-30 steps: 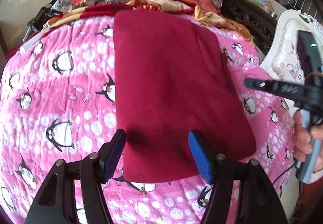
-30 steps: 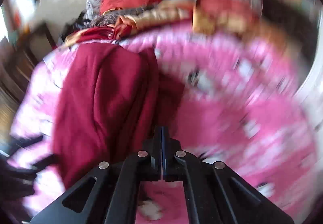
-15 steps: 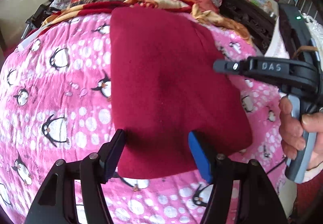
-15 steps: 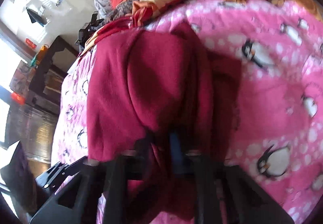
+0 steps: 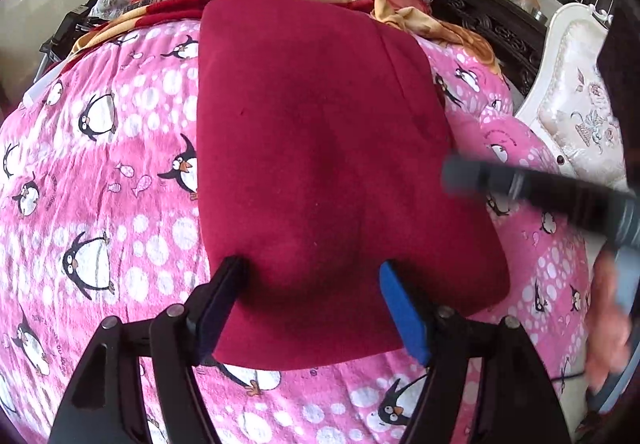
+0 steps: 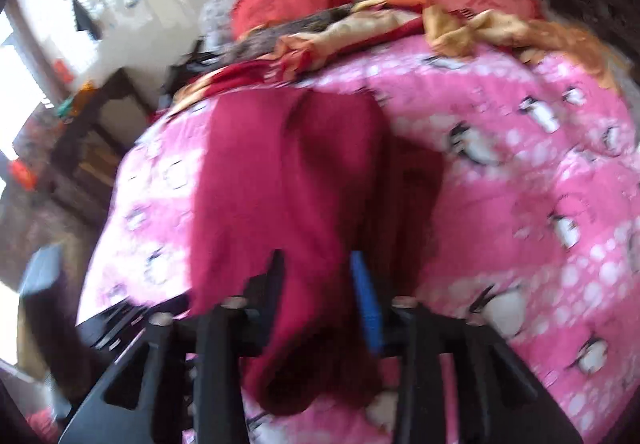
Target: Fold small clothes
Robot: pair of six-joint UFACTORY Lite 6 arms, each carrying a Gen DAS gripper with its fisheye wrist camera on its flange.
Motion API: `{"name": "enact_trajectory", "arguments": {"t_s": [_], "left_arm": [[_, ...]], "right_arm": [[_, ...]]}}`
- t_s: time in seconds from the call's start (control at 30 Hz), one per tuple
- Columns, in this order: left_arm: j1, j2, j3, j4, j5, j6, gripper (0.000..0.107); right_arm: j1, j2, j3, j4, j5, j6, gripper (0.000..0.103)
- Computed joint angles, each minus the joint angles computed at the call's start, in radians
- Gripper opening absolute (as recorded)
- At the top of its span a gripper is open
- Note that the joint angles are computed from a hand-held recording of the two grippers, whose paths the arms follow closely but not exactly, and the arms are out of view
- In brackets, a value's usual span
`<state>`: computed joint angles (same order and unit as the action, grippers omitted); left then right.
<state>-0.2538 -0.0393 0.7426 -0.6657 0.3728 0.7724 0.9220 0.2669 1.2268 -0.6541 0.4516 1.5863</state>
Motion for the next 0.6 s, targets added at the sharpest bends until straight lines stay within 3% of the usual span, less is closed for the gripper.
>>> {"name": "enact_trajectory", "arguments": {"t_s": [0.07,0.13,0.2,0.27,0.37,0.47,0.5,0.6], "left_arm": [[0.014,-0.019,-0.009,-0.010,0.014,0.018,0.075],[0.041,-0.040,-0.013,-0.027,0.044,0.041,0.075],[0.074,-0.064,-0.016,-0.059,0.069,0.077,0.075],[0.097,-0.068,-0.002,-0.066,0.075,0.091,0.075],[0.110,-0.046,0.025,-0.066,0.061,0.087,0.075],[0.119,-0.008,0.060,-0.057,0.062,0.066,0.075],[0.113,-0.004,0.062,-0.051,0.053,0.058,0.075],[0.103,0.001,0.067,-0.023,0.043,0.032,0.075]], "right_arm": [[0.029,0.053,0.032,0.022,0.065,-0.013,0.030],[0.049,0.091,0.019,-0.014,0.118,-0.003,0.008],[0.041,0.032,-0.088,-0.072,0.035,0.113,0.005],[0.043,-0.003,-0.121,-0.075,0.024,0.129,0.005],[0.058,-0.070,-0.137,-0.159,0.026,0.216,0.006],[0.040,-0.080,-0.098,-0.264,0.091,0.326,0.025],[0.016,-0.063,-0.076,-0.259,0.084,0.320,0.030],[-0.084,0.001,-0.023,-0.192,-0.023,0.248,0.031]]}}
